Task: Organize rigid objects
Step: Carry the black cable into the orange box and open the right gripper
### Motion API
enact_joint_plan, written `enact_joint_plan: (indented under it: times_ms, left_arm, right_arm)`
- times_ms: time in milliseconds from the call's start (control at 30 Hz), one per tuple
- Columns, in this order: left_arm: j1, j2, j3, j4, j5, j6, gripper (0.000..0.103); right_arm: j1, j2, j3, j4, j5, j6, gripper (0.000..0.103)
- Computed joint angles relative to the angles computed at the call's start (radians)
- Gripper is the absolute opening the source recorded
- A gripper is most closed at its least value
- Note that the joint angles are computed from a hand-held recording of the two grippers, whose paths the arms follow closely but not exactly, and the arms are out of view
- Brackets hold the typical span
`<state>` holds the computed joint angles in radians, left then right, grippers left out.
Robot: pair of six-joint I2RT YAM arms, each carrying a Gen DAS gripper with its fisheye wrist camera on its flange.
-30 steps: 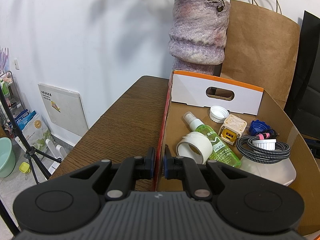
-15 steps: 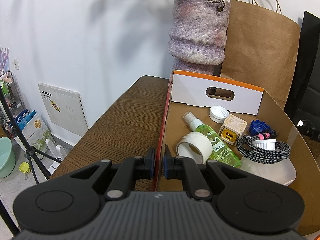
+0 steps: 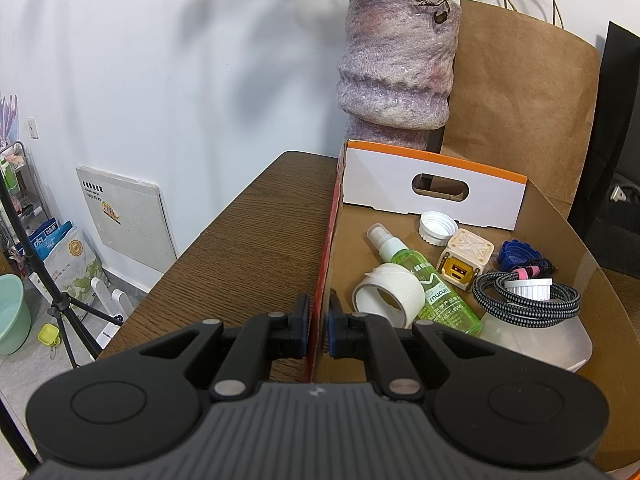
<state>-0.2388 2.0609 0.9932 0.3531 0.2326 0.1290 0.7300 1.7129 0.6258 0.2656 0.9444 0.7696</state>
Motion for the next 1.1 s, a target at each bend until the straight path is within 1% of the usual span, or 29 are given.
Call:
enact_joint_plan:
  times_ms: [167, 333, 433, 567, 833, 1100]
  left_arm:
    - [-0.001, 0.0, 0.0, 0.0, 0.0, 0.0, 0.01]
    - [-0.001, 0.0, 0.0, 0.0, 0.0, 0.0, 0.01]
    - [-0.001, 0.0, 0.0, 0.0, 0.0, 0.0, 0.01]
    - [-0.001, 0.0, 0.0, 0.0, 0.0, 0.0, 0.01]
    - [-0.001, -0.001, -0.002, 0.001, -0.001, 0.0, 0.01]
    - [-0.001, -0.002, -0.002, 0.001, 0.0, -0.001, 0.01]
  right_arm:
    - [0.077, 0.038, 0.085, -0.017, 0.016, -0.063, 0.05]
    - [0.111, 0.134, 0.199, -0.033, -0.02, -0.103, 0.05]
    - [0.124, 0.192, 0.273, -0.068, -0.033, -0.11, 0.05]
    - [0.125, 0.247, 0.331, -0.085, -0.068, -0.112, 0.05]
    - [0.118, 0.294, 0.381, -0.103, -0.096, -0.1, 0.05]
    - [0.112, 0.285, 0.365, -0.084, -0.111, -0.112, 0.051]
